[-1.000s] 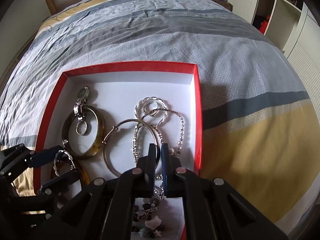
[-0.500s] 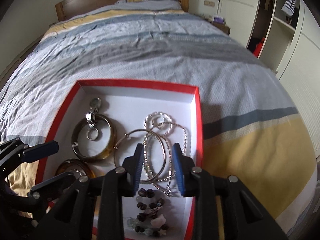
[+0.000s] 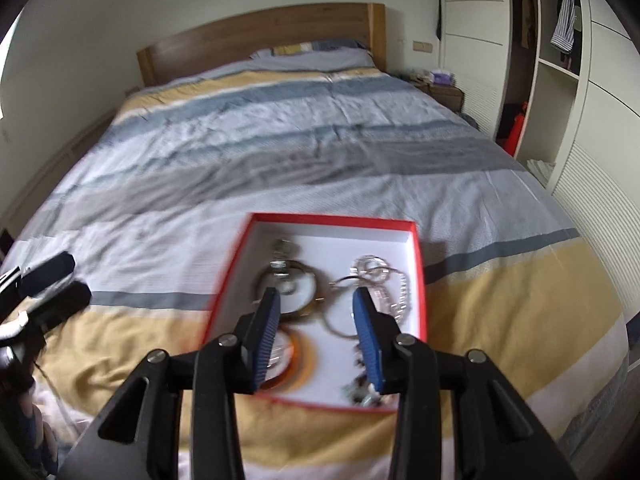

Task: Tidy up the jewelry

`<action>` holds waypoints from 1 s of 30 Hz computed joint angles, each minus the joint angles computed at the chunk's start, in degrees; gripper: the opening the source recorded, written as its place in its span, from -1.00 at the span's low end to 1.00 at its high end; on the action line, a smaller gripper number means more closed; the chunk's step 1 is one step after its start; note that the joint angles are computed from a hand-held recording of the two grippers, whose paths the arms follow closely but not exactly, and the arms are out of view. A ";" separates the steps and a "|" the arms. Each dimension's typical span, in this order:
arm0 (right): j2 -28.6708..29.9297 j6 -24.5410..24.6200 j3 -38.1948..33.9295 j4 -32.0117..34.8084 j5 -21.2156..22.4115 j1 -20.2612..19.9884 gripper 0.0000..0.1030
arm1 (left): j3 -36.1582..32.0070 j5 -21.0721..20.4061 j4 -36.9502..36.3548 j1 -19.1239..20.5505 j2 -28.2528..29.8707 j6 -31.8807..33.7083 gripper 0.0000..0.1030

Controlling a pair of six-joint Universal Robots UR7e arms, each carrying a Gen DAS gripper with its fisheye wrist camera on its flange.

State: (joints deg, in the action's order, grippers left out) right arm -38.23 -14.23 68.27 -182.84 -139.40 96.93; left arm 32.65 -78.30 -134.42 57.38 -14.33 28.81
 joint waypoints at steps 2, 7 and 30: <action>-0.71 -0.16 1.62 -1.11 0.35 1.73 -0.25 | 6.23 0.93 -3.70 -0.48 -4.75 -1.56 0.18; -2.11 -2.22 5.98 -5.30 0.04 6.21 -0.22 | 22.11 5.19 -14.19 -2.05 -16.76 -3.98 0.34; 11.98 -3.18 -2.53 6.68 4.50 5.23 0.10 | 24.44 24.05 -24.07 8.24 -17.02 -4.55 0.58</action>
